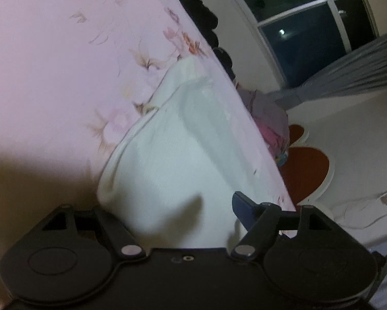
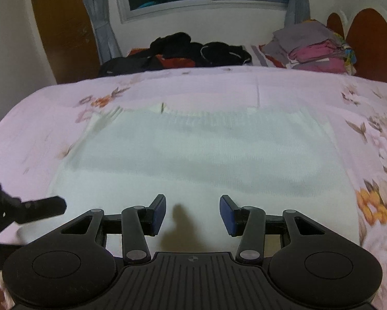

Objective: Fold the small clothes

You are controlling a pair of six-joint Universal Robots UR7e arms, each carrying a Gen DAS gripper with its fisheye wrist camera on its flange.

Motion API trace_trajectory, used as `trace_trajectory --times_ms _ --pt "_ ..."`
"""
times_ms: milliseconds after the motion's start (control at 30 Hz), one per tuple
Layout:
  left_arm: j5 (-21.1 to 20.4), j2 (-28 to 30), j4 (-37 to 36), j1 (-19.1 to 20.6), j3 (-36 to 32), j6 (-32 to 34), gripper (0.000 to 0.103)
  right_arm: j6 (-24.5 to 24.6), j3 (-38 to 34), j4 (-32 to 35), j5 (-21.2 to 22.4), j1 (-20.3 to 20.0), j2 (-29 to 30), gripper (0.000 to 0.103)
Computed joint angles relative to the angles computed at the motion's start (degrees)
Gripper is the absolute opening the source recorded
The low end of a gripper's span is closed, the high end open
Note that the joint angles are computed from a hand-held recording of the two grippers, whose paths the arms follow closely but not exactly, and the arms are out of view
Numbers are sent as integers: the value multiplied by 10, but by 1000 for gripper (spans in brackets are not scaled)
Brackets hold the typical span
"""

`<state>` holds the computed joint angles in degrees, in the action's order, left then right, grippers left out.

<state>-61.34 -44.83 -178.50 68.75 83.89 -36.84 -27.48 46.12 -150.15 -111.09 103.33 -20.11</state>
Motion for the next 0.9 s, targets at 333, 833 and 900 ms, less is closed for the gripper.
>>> trace_trajectory --times_ms 333,833,900 --pt "7 12 -26 16 -6 -15 9 -56 -64 -27 -42 3 69 46" --pt "128 61 -30 -56 -90 197 7 -18 -37 -9 42 -19 32 47" --pt "128 82 -18 -69 -127 250 7 -1 -18 -16 60 -25 11 47"
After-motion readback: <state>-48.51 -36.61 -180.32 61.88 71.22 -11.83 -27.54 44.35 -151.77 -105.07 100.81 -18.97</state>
